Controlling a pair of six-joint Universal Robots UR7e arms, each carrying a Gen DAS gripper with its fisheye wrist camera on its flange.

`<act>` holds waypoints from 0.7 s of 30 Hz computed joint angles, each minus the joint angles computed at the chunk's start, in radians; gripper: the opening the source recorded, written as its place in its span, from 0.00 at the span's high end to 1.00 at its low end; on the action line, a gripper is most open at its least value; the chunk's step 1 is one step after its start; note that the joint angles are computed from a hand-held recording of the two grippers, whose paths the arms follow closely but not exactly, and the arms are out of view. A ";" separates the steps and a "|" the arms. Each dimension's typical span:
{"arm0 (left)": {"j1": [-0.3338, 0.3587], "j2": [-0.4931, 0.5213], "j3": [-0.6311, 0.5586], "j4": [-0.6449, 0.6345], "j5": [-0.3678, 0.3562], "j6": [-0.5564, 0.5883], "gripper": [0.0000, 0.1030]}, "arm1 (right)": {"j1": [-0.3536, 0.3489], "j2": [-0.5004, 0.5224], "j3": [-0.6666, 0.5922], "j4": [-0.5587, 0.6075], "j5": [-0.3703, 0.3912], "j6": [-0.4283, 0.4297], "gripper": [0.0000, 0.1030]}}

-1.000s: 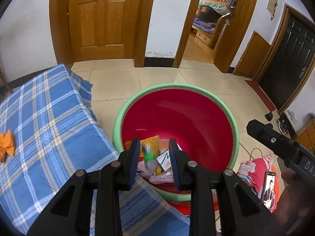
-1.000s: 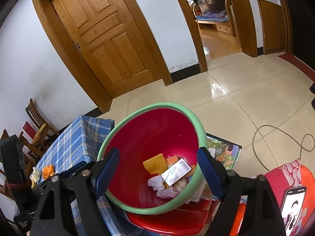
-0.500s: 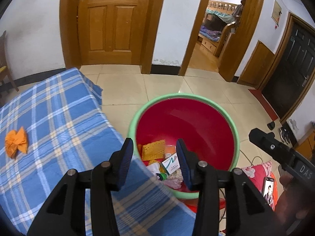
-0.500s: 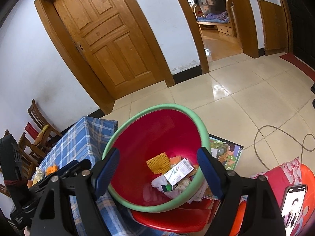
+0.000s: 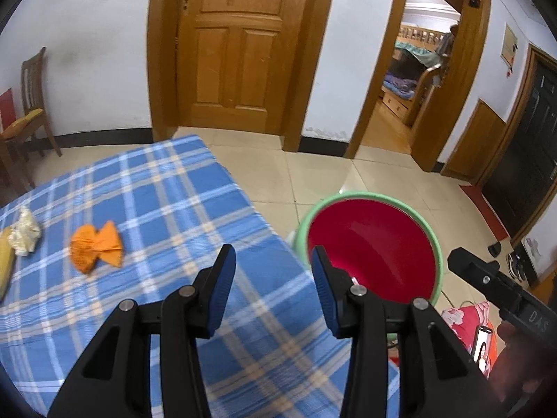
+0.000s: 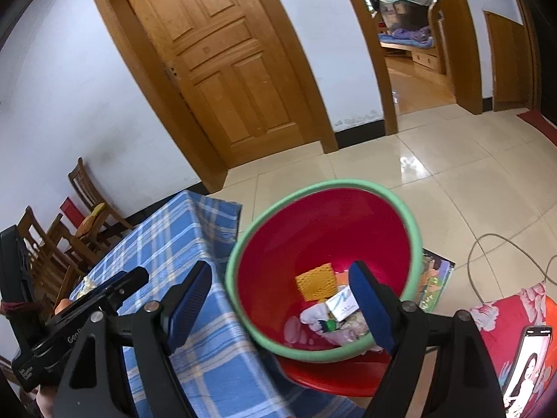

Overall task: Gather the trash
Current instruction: 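Move both open tools back over the table toward the orange foam net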

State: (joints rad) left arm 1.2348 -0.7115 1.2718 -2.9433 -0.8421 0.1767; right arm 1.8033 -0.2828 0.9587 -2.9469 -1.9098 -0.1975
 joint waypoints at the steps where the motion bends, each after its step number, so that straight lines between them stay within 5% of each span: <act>1: 0.001 -0.008 0.008 -0.010 0.008 0.000 0.56 | 0.004 0.003 -0.004 0.004 0.002 -0.002 0.19; 21: 0.060 -0.129 0.093 -0.114 0.108 -0.004 0.56 | 0.065 0.143 -0.215 0.167 0.025 -0.035 0.19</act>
